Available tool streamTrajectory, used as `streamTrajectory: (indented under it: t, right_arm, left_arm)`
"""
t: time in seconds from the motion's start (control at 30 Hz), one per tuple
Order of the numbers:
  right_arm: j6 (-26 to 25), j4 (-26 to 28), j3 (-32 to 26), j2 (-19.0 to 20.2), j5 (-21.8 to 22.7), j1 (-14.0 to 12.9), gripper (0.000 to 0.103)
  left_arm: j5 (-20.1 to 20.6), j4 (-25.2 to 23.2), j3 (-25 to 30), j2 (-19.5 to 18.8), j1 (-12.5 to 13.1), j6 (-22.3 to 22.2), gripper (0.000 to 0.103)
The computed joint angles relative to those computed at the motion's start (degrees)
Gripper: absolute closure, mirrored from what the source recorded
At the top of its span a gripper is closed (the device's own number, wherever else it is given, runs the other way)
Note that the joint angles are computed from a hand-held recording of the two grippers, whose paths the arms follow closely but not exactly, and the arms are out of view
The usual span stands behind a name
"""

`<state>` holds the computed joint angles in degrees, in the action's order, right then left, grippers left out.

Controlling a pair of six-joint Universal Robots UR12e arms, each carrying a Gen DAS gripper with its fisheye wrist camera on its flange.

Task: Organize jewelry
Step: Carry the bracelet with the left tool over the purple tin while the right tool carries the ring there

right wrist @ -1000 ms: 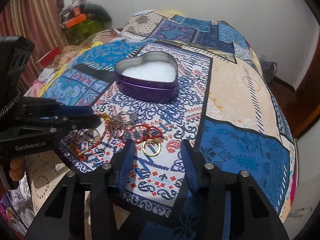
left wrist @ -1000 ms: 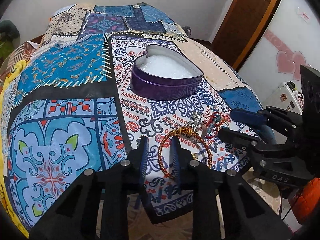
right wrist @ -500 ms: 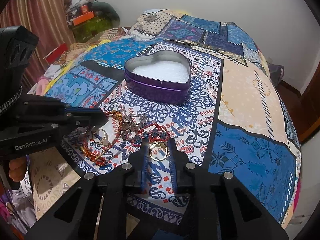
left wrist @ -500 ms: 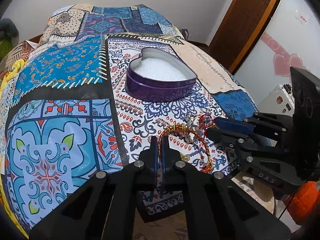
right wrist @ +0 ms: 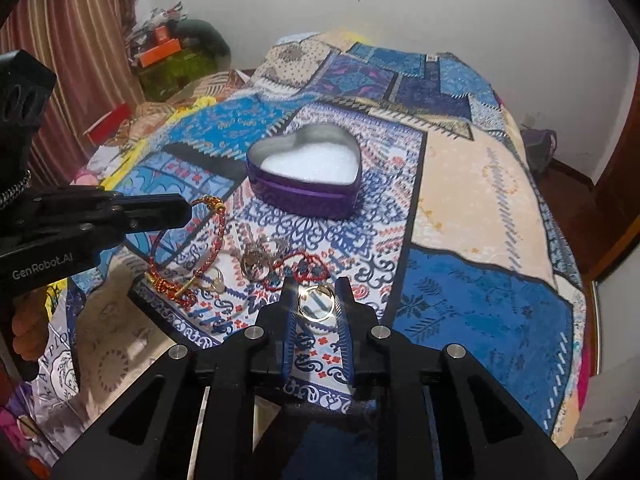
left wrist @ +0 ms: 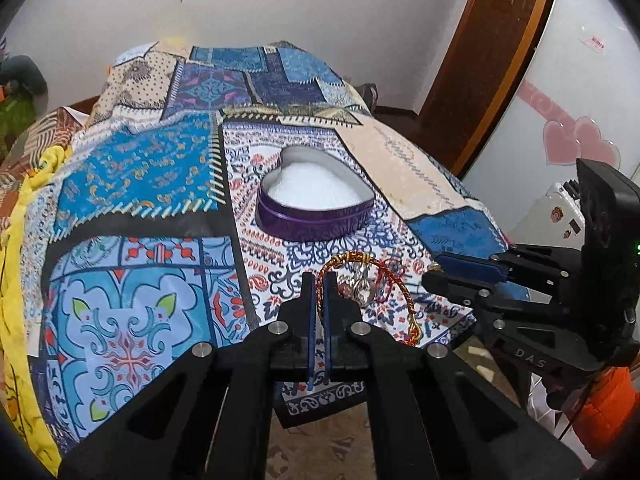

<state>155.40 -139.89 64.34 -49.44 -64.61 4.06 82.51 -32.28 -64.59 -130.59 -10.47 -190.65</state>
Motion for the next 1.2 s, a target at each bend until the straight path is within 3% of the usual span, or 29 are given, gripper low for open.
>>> streamTrajectory:
  t: [0.43,0.67,1.0,1.2]
  right_arm:
    - [4.8,-7.1,-1.9,0.6,2.0,-0.1,0.086]
    - [6.1,-8.4,-4.5,2.2,2.3,0.1,0.086]
    - [5.6,-5.8,-9.0,5.1,2.5,0.6,0.086]
    - [4.1,-1.6,-12.5,7.0,3.2,1.0,0.086]
  left_arm:
    - [3.6,4.3,3.0,-1.0,0.0,0.3,0.101]
    - [5.0,3.3,7.1,-3.4,0.4,1.0,0.101]
    - [5.6,-1.3,13.2,-7.5,0.7,1.8,0.101]
    - [4.5,-4.6,16.6,-9.7,1.1,2.1,0.101]
